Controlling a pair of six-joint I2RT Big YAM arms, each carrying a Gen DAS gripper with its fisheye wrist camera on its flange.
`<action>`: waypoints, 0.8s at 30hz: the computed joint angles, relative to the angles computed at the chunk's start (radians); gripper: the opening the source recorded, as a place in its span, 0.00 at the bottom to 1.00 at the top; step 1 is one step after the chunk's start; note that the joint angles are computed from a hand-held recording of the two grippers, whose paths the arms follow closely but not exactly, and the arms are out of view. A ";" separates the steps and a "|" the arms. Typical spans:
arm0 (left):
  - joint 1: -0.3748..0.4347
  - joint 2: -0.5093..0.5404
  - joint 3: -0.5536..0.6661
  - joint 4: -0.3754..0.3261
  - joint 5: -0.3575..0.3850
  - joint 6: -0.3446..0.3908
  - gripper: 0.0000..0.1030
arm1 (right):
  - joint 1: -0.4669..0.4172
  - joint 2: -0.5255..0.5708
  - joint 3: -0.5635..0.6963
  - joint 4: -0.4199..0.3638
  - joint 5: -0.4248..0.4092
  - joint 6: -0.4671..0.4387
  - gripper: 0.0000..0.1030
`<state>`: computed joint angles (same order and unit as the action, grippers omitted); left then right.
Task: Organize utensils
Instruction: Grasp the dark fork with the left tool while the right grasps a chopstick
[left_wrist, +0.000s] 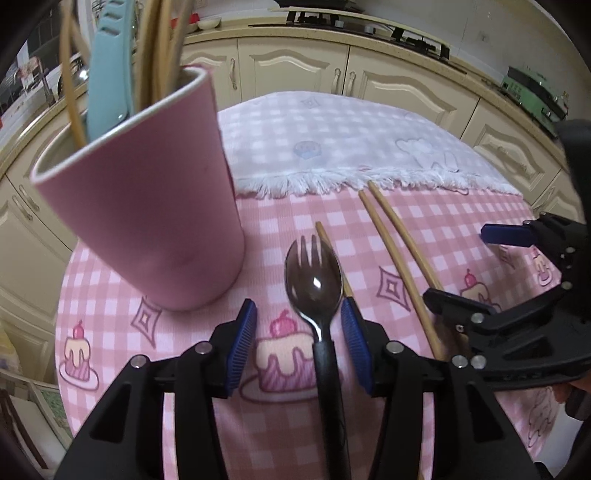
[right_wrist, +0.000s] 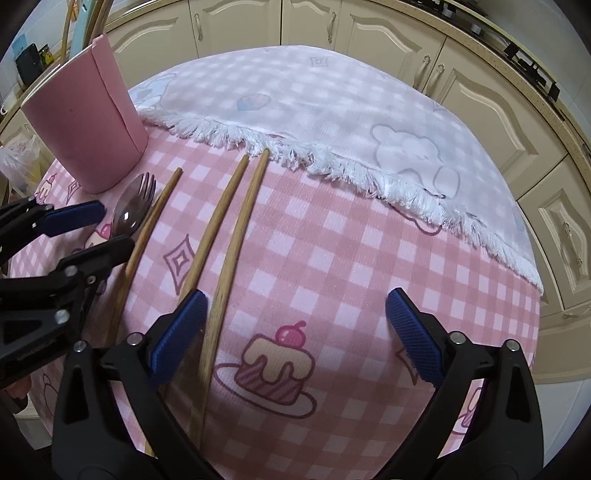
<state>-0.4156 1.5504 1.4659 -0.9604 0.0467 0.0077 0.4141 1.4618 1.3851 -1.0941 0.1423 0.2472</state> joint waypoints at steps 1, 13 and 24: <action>-0.001 0.008 0.012 -0.008 -0.003 0.000 0.46 | -0.005 0.006 0.008 -0.004 -0.011 0.000 0.88; -0.003 0.033 0.048 -0.027 0.023 0.008 0.30 | -0.006 0.065 0.093 -0.006 -0.081 -0.032 0.10; 0.020 -0.112 -0.070 0.114 0.126 -0.035 0.30 | -0.099 -0.088 -0.066 0.201 -0.296 0.048 0.06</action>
<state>-0.3961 1.4384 1.3957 -0.8459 0.1724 -0.0274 0.3149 1.3736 1.3190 -0.8934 -0.1539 0.2949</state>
